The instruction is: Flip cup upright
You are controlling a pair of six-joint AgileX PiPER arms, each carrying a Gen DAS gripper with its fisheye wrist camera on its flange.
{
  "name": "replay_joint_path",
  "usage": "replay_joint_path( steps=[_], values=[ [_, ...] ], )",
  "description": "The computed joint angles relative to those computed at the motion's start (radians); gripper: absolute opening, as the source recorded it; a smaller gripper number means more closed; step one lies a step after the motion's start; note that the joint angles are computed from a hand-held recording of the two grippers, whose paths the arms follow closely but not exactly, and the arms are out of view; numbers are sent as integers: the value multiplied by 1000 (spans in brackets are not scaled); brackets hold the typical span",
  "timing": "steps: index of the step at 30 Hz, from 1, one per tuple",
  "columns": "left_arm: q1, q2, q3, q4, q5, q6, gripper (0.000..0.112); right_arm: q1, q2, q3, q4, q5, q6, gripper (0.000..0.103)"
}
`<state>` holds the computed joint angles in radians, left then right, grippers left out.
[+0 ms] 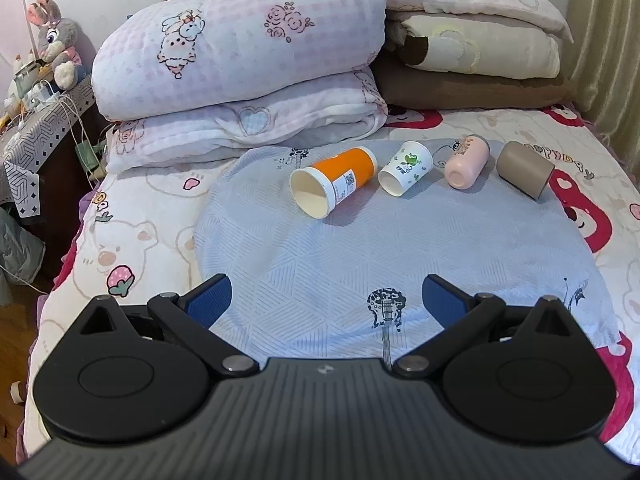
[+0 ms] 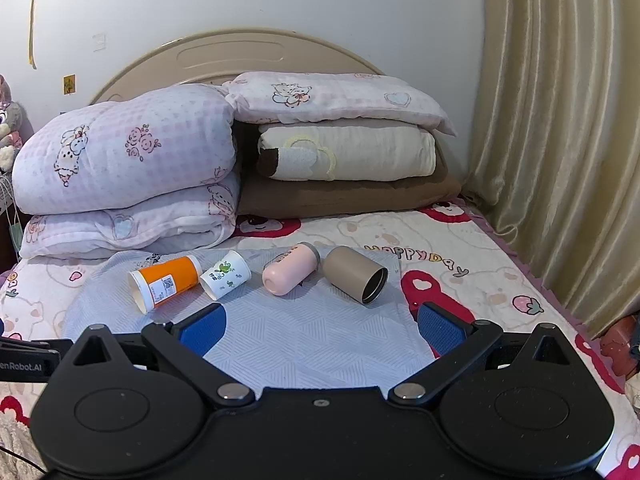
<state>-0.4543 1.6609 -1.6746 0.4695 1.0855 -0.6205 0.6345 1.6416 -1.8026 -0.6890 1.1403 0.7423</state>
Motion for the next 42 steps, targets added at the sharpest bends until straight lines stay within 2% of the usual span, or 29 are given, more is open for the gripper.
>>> replay_joint_path(
  steps=[15, 23, 34, 42],
  values=[
    [-22, -19, 32, 25, -8, -28, 103, -9, 0, 2, 3, -10, 13, 103],
    [-34, -15, 29, 29, -8, -32, 103, -11, -21, 56, -9, -68, 42, 103],
    [-24, 5, -7, 19, 5, -23, 103, -14, -17, 67, -9, -86, 35, 103],
    [17, -42, 47, -27, -54, -38, 103, -6, -20, 69, -16, -88, 28, 103]
  ],
)
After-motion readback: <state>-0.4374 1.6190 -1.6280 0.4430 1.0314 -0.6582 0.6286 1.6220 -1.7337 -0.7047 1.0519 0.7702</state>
